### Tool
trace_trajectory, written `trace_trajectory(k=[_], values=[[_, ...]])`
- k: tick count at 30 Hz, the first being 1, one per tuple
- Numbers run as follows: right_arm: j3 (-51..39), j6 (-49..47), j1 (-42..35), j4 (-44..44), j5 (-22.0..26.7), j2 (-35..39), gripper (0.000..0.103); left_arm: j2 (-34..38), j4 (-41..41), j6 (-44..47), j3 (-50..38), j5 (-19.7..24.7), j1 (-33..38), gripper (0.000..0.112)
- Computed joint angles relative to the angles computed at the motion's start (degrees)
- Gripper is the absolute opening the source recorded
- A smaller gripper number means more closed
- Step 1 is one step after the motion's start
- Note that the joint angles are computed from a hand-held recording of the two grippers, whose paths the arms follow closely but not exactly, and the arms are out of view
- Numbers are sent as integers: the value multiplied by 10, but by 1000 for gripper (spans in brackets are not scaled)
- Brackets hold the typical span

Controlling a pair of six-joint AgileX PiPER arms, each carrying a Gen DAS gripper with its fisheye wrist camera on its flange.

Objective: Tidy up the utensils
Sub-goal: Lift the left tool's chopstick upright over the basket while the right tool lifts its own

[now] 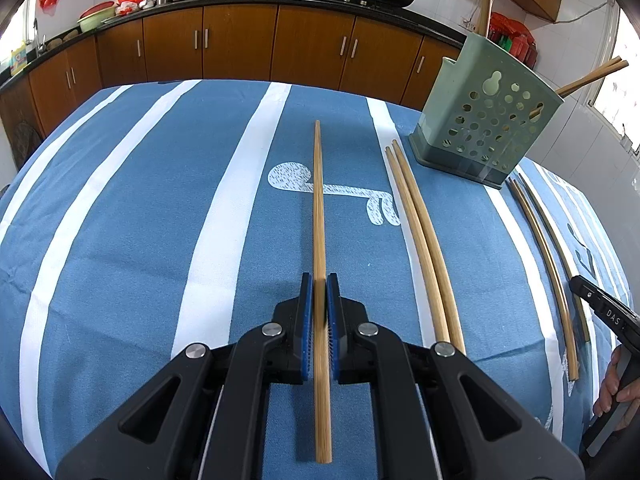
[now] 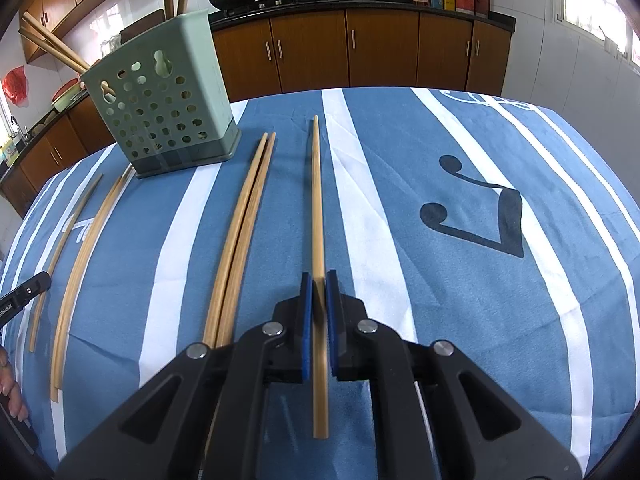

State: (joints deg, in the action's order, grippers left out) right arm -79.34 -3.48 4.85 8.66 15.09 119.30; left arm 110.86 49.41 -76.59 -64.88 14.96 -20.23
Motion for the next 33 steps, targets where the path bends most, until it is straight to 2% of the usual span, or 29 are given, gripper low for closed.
trace_trajectory(k=[4, 9, 15, 20, 23, 26, 33], values=[[-1, 6, 1, -7, 0, 1, 8, 1, 3, -2, -1, 2, -1, 8], [7, 49, 7, -57, -4, -3, 9, -11, 27, -25, 19, -1, -7, 8], [21, 27, 3, -32, -10, -11, 10, -21, 50, -51, 35, 0, -14, 8], [26, -11, -3, 4, -10, -14, 10, -20, 59, -59, 32, 16, -25, 8], [24, -8, -3, -4, -5, -16, 8, -18, 52, -45, 26, 29, -30, 7], [40, -61, -10, 53, -14, -35, 7, -25, 24, -11, 27, 35, -32, 7], [70, -195, -29, 198, -35, -91, 7, -94, 116, -102, 58, 30, -35, 7]])
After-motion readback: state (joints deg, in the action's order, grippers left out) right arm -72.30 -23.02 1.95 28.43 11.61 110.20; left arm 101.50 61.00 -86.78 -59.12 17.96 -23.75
